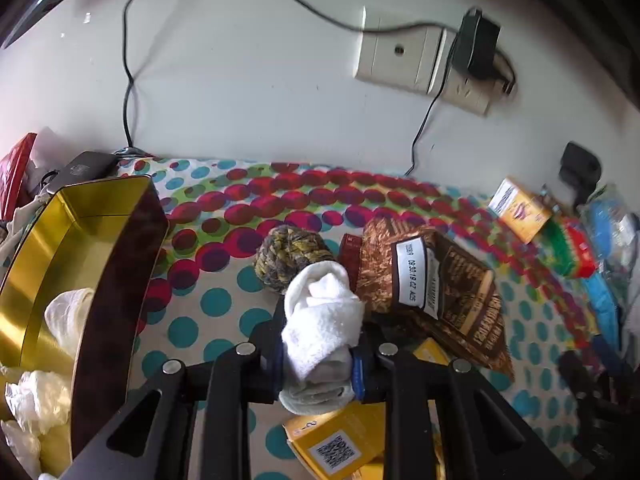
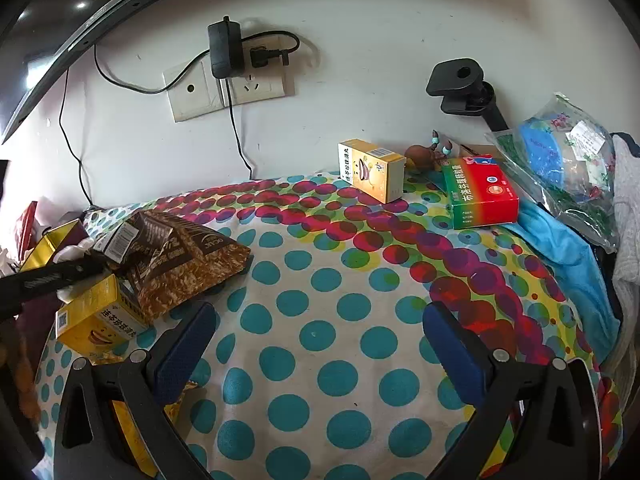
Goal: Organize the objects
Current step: 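Reach the left gripper to the white cloth sock and grasp it, then carry the sock with the left gripper into the tin box and release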
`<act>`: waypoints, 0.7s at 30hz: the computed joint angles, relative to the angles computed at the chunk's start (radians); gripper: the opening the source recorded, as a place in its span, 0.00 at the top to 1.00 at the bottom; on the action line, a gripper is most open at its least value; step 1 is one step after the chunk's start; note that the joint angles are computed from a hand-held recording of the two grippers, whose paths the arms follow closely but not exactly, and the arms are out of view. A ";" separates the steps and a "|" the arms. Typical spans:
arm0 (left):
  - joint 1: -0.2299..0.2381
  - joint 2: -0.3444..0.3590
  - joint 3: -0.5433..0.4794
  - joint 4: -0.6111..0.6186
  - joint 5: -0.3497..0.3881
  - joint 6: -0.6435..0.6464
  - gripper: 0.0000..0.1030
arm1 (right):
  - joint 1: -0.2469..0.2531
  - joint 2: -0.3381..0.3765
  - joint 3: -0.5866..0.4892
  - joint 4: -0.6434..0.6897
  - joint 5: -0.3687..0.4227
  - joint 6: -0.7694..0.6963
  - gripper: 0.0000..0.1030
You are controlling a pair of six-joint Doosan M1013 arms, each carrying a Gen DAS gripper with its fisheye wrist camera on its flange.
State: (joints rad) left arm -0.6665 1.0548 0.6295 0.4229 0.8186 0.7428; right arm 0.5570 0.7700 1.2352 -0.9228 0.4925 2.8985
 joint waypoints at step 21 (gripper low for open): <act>0.041 -0.304 0.522 0.367 -0.049 -0.548 0.76 | 0.002 0.002 -0.002 -0.001 0.000 -0.003 0.00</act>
State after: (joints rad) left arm -0.6252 0.7504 1.1518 0.7896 0.7693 0.1947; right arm 0.5587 0.7716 1.2331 -0.9242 0.4923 2.8956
